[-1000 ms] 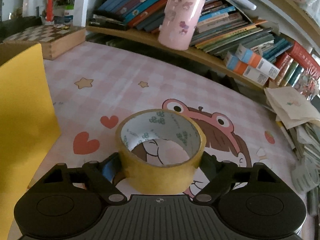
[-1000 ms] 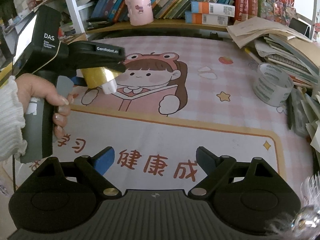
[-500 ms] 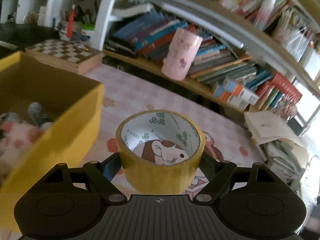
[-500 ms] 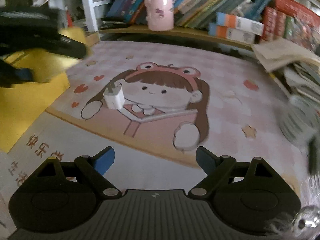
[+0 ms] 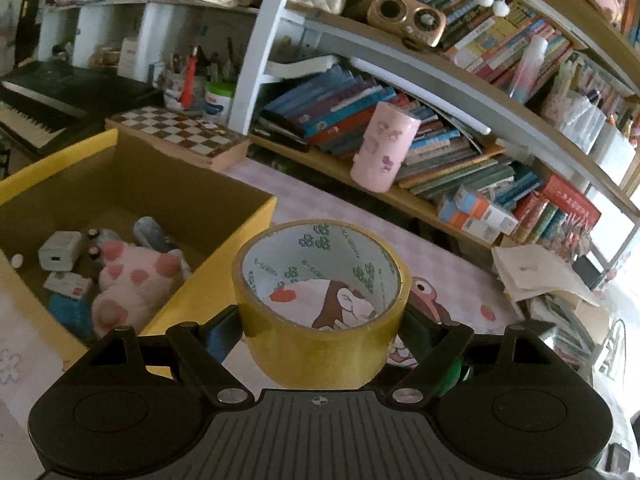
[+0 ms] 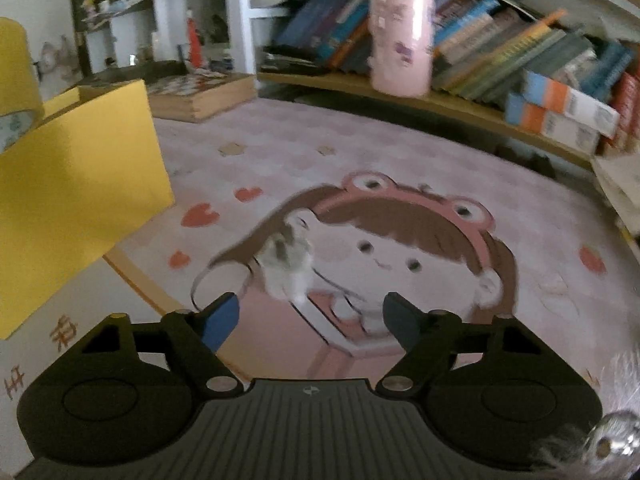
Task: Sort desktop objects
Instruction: 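Close the right gripper on the white charger and lift it while the left gripper holds the tape, then carry the tape roll and charger over the yellow box with both grippers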
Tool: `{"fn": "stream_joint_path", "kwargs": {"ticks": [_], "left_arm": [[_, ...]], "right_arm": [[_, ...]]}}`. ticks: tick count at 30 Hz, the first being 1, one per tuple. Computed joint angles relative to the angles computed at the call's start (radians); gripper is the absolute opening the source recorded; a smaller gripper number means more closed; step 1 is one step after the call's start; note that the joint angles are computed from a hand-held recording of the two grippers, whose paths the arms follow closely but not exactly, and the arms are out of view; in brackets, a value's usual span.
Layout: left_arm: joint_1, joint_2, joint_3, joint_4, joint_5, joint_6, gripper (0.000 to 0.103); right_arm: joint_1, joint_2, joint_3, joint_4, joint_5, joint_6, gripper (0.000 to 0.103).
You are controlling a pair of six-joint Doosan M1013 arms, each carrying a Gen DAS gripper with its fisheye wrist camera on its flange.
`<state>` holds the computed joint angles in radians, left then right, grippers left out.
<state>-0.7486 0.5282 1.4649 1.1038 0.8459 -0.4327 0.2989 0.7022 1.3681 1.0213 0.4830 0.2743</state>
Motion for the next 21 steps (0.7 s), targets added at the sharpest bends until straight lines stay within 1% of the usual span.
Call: {"fn": "stream_joint_path", "kwargs": {"ticks": [1, 5, 6, 7, 8, 10, 12, 21], "left_arm": [[-0.002, -0.001, 0.0, -0.002, 0.007, 0.008, 0.085], [-0.008, -0.002, -0.004, -0.005, 0.024, 0.062, 0.085], [-0.008, -0.003, -0.003, -0.005, 0.02, 0.064, 0.085], [-0.008, -0.003, -0.002, -0.005, 0.016, 0.065, 0.085], [-0.008, -0.004, -0.002, -0.007, 0.01, 0.069, 0.085], [-0.007, -0.003, -0.005, -0.013, 0.001, 0.085, 0.085], [-0.006, -0.002, -0.008, -0.015, -0.01, 0.101, 0.085], [-0.01, -0.001, -0.013, -0.001, -0.061, 0.131, 0.085]], "right_arm": [[0.003, 0.003, -0.006, -0.005, 0.0, 0.001, 0.061], [0.013, 0.014, -0.026, -0.048, -0.003, 0.057, 0.048], [0.015, 0.015, -0.027, -0.055, -0.009, 0.064, 0.037], [0.014, 0.016, -0.024, -0.036, -0.014, 0.048, 0.029], [0.012, 0.016, -0.025, -0.03, -0.005, 0.047, 0.025], [0.009, 0.013, -0.024, -0.041, -0.01, 0.075, 0.024], [0.002, 0.005, -0.013, -0.016, -0.009, 0.074, 0.024], [-0.034, -0.063, 0.072, 0.101, -0.057, 0.04, 0.024]]}}
